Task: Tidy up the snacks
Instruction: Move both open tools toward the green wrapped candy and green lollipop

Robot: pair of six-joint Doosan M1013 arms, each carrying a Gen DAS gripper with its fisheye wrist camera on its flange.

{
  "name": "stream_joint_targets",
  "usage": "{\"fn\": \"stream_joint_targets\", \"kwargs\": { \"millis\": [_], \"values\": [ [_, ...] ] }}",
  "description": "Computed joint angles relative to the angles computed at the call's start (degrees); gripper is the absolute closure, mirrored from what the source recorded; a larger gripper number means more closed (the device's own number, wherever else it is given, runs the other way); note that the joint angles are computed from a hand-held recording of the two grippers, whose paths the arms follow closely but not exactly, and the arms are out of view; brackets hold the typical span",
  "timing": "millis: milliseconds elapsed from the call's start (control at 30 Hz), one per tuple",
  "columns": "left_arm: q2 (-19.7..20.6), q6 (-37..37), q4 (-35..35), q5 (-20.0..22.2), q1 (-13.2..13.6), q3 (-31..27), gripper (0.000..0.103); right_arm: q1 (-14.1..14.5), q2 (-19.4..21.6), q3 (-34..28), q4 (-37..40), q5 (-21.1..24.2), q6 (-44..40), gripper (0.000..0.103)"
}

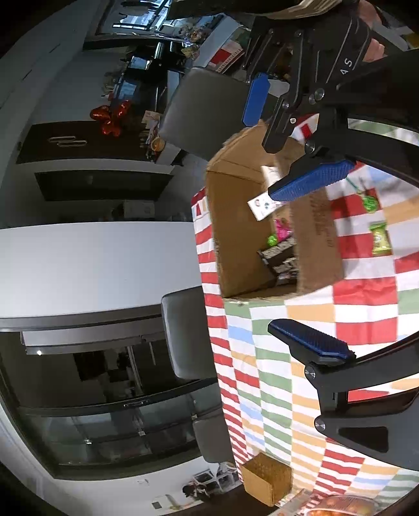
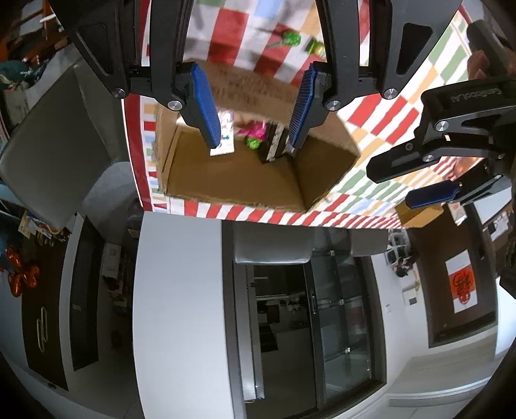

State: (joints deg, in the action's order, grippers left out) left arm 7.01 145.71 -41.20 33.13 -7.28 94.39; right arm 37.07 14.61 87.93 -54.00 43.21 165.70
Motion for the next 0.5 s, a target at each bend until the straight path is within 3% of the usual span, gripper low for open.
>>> {"fn": "stream_joint_targets", "kwargs": {
  "millis": [500],
  "values": [
    [-1.48, 4.85, 0.4, 2.14, 2.38, 6.54, 0.028, 2.55, 0.35, 3.87, 7.35, -1.92, -2.61, 0.058]
  ]
}}
